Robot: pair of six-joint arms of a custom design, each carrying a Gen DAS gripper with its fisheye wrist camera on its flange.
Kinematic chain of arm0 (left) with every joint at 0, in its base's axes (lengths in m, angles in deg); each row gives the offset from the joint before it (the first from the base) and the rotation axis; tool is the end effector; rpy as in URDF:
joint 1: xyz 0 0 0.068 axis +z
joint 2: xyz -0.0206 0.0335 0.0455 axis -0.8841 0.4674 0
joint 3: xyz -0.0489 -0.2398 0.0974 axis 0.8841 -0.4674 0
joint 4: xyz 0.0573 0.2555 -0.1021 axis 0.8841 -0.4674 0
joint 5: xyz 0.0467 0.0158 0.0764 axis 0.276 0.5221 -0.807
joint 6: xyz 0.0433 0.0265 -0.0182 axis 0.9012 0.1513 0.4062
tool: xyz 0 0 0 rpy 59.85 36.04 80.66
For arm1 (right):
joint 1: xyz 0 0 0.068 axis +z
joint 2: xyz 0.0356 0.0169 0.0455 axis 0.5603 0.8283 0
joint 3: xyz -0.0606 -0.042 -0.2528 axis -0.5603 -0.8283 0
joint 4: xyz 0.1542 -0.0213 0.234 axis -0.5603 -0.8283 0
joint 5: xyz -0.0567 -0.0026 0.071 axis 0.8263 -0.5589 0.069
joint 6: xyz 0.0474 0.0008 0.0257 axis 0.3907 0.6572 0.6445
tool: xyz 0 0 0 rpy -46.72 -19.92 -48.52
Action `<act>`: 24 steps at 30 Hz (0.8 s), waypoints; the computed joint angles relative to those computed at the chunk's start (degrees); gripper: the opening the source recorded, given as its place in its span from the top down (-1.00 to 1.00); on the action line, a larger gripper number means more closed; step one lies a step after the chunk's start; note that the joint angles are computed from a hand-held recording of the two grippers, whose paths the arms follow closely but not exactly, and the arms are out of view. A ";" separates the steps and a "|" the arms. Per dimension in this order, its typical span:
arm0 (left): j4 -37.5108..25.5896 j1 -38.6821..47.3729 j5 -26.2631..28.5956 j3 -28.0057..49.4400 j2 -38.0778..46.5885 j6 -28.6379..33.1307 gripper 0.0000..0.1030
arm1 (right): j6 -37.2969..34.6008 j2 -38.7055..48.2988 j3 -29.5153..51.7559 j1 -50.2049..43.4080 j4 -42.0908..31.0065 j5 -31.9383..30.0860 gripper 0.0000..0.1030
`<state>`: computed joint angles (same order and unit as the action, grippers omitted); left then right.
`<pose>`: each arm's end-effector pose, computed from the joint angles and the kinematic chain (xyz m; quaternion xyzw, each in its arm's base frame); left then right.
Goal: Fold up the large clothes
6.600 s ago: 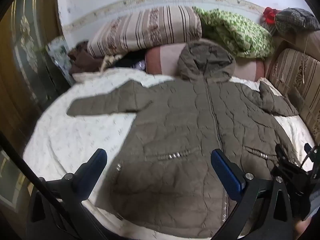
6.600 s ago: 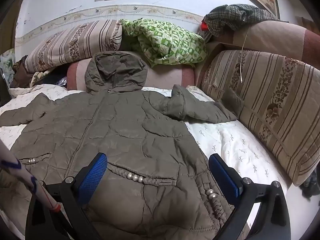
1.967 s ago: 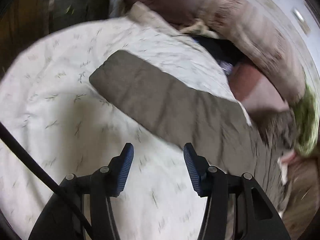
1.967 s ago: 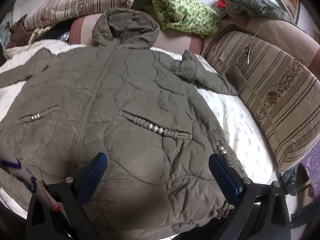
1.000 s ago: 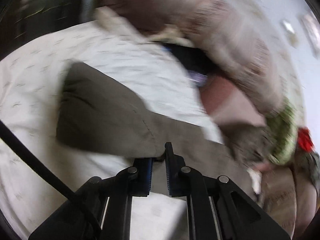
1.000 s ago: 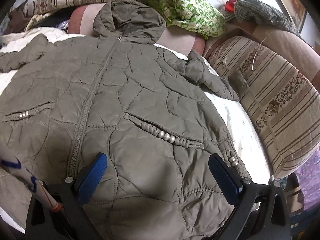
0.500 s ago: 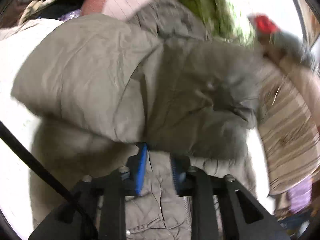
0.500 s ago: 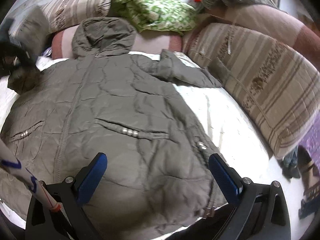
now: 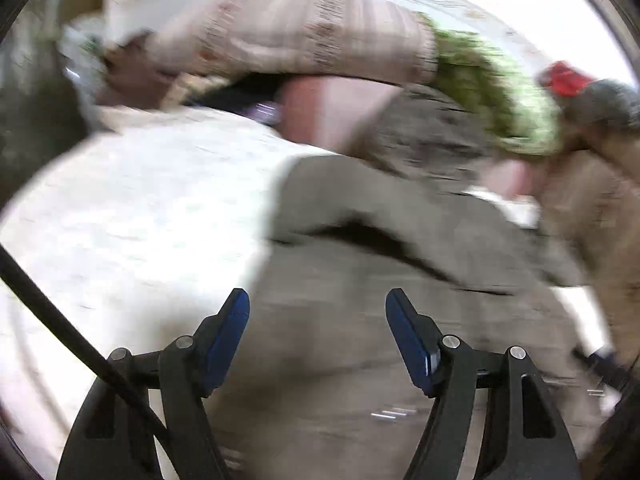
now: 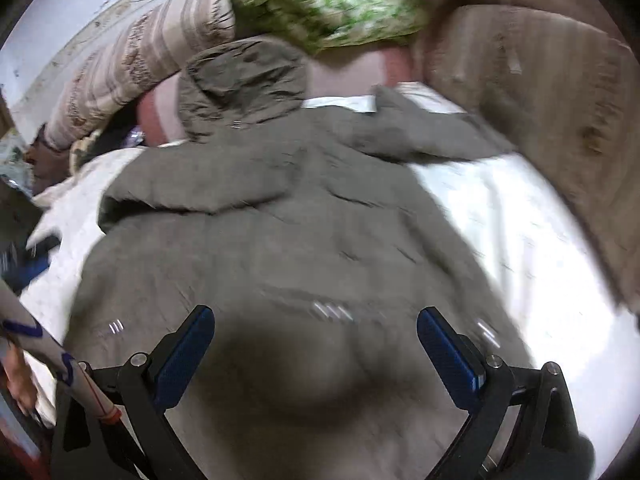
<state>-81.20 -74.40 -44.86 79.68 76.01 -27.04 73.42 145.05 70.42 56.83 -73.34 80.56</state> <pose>0.3894 -0.0859 0.2068 0.0630 0.9089 -0.0755 0.4053 0.2110 0.0688 0.1787 0.3119 0.8662 -0.0195 0.3900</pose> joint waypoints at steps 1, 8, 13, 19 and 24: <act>0.15 1.08 -1.08 0.08 0.44 0.96 -0.36 | -2.54 4.24 2.09 -3.08 3.25 -2.04 -1.00; -1.36 3.06 -2.08 5.52 7.94 1.36 -0.36 | -9.84 37.37 26.71 -21.85 9.14 -17.88 -0.99; -5.21 3.41 2.14 9.67 11.20 -0.55 -0.36 | -10.26 45.96 37.16 -26.56 5.89 -29.80 0.27; -7.74 1.03 -0.22 12.38 15.24 0.22 -0.36 | -13.24 50.66 48.89 -27.95 -4.89 -14.14 0.54; -7.75 -0.62 -0.41 12.11 16.07 0.65 -0.36 | -15.40 47.91 45.49 -28.33 -3.96 -11.58 0.40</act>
<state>-88.95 -75.02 -45.27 91.79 92.08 -26.39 58.02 192.96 115.91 28.50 -77.30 68.98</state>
